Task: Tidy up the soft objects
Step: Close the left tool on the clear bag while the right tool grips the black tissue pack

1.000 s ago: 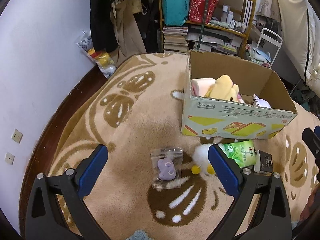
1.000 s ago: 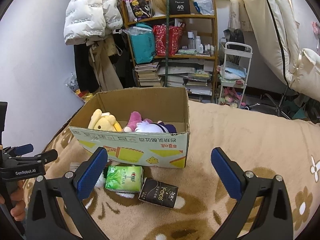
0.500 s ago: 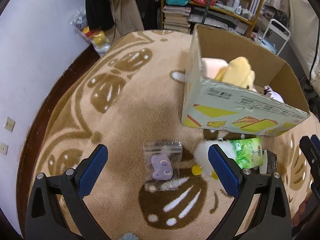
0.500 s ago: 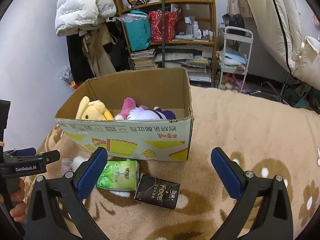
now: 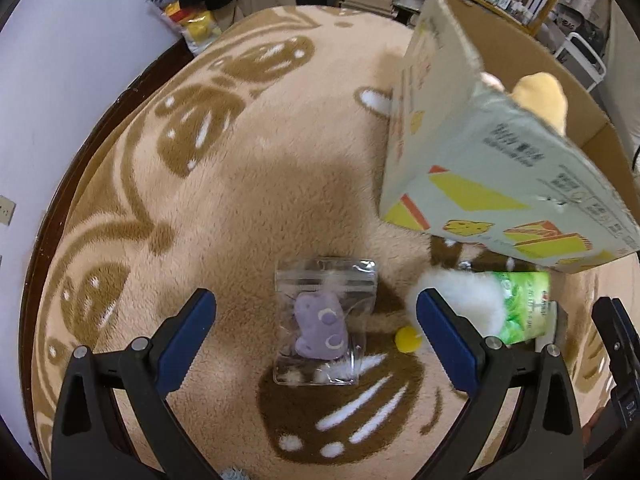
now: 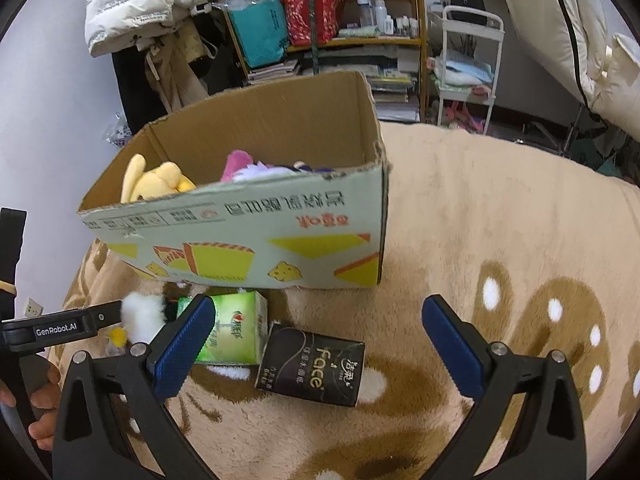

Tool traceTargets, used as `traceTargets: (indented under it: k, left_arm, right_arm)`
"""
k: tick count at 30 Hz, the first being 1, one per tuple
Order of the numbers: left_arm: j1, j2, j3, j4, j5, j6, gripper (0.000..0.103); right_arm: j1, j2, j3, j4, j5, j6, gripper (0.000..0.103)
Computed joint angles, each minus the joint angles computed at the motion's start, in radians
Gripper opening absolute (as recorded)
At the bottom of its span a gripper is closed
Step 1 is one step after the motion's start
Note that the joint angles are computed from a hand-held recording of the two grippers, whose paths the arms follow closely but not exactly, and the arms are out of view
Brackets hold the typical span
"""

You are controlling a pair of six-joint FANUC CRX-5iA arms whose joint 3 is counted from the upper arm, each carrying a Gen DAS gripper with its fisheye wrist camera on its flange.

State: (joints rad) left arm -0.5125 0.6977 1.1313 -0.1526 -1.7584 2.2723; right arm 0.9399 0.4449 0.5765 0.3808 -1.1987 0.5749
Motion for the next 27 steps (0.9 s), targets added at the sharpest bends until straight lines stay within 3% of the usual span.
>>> traceTargets:
  k: [10, 19, 27]
  left_arm:
    - [0.003, 0.038, 0.036, -0.017, -0.059, 0.003, 0.099]
    - [0.014, 0.037, -0.004, 0.005, -0.034, 0.011, 0.098]
    - [0.008, 0.019, -0.033, -0.004, -0.004, -0.003, 0.074]
  right_arm:
    - [-0.007, 0.050, 0.076, -0.068, -0.087, 0.057, 0.103]
    - [-0.023, 0.063, 0.100, -0.140, -0.123, 0.069, 0.103]
    - [-0.044, 0.066, 0.118, -0.218, -0.140, 0.078, 0.094]
